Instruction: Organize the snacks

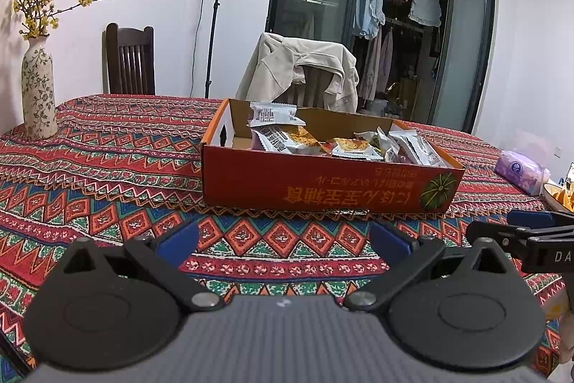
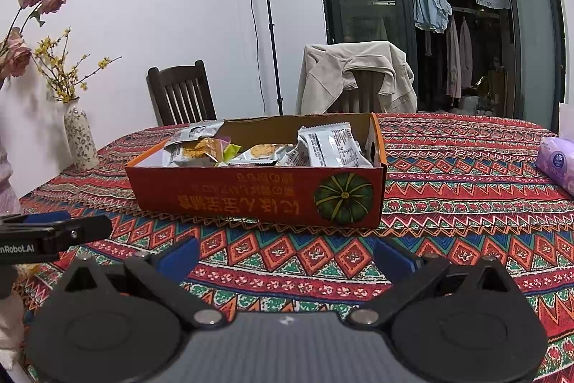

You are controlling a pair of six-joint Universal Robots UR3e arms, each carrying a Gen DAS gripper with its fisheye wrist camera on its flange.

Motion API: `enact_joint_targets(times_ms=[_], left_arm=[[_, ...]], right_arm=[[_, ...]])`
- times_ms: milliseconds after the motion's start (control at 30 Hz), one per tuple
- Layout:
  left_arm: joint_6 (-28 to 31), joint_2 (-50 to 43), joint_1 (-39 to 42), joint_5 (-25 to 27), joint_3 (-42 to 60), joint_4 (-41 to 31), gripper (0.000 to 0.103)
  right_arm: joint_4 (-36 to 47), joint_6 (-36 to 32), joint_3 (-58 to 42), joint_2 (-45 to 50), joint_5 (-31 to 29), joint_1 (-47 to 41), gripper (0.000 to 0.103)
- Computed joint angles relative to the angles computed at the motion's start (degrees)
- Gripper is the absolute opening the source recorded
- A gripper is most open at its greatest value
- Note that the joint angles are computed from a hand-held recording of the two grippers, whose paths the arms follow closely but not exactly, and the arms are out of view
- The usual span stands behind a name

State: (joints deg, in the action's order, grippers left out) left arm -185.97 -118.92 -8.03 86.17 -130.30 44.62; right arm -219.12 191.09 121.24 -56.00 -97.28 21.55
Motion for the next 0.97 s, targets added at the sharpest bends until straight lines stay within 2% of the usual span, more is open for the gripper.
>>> enact_joint_targets(times_ms=[600, 967], left_arm=[[-0.1, 0.2, -0.8, 1.3, 0.2, -0.6, 0.103], [-0.6, -0.3, 0.6, -1.6, -0.2, 0.1, 0.103]], right_arm=[[-0.7, -0.2, 0.0, 0.6, -0.1, 0.1, 0.103], [-0.6, 0.1, 0.0, 1.1, 0.1, -0.2, 0.103]])
